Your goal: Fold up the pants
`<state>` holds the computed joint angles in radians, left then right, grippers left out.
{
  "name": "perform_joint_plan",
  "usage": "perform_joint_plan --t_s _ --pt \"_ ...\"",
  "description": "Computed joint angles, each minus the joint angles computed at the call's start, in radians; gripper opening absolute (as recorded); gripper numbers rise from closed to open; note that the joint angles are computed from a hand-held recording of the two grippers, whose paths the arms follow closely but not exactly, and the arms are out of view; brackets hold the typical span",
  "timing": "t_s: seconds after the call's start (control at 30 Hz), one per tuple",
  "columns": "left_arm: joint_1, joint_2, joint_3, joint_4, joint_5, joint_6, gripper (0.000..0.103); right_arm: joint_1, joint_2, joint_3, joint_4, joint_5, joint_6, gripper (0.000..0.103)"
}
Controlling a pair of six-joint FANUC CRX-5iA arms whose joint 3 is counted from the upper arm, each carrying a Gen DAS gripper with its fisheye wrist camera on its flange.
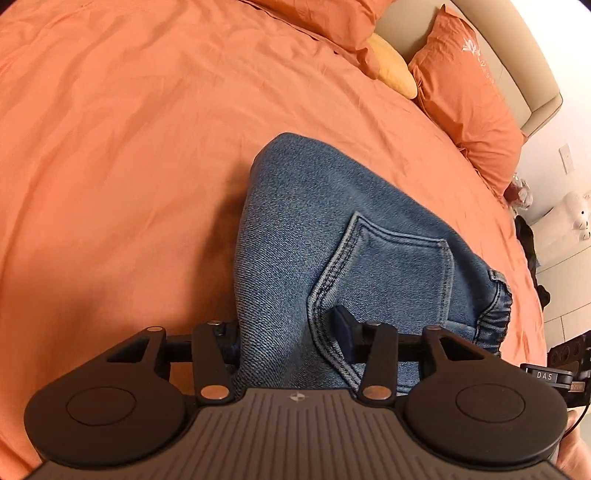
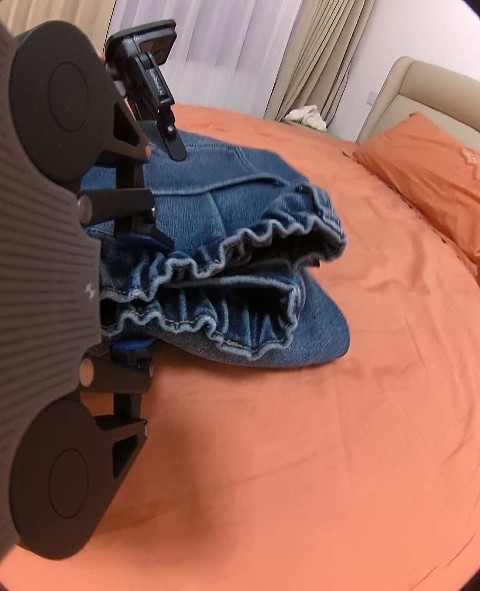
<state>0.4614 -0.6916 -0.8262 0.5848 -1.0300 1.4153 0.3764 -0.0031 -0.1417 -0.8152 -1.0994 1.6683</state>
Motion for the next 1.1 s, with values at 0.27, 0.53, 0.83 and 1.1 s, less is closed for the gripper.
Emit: perform_joint_plan --t_s 0.27,0.53,0.83,1.1 --pt "-0.09 -0.013 0.113 -0.215 -0.023 0.19 0.07 0.071 -0.059 -0.001 0.134 0.044 -0.055 0.064" --pt "-0.148 -0.039 0.273 -0.39 -0.158 0.16 0.069 0.076 -0.142 0.037 0.167 0.128 -0.011 0.042" --pt "-0.262 0.062 0.575 -0.644 -0.337 0.126 0.065 0.207 -0.004 0.106 0.372 0.19 -0.138 0.0" --pt "-0.394 0.161 0.833 -0.808 -0.509 0.108 0.065 0.303 0.022 0.101 0.588 0.179 -0.195 0.0"
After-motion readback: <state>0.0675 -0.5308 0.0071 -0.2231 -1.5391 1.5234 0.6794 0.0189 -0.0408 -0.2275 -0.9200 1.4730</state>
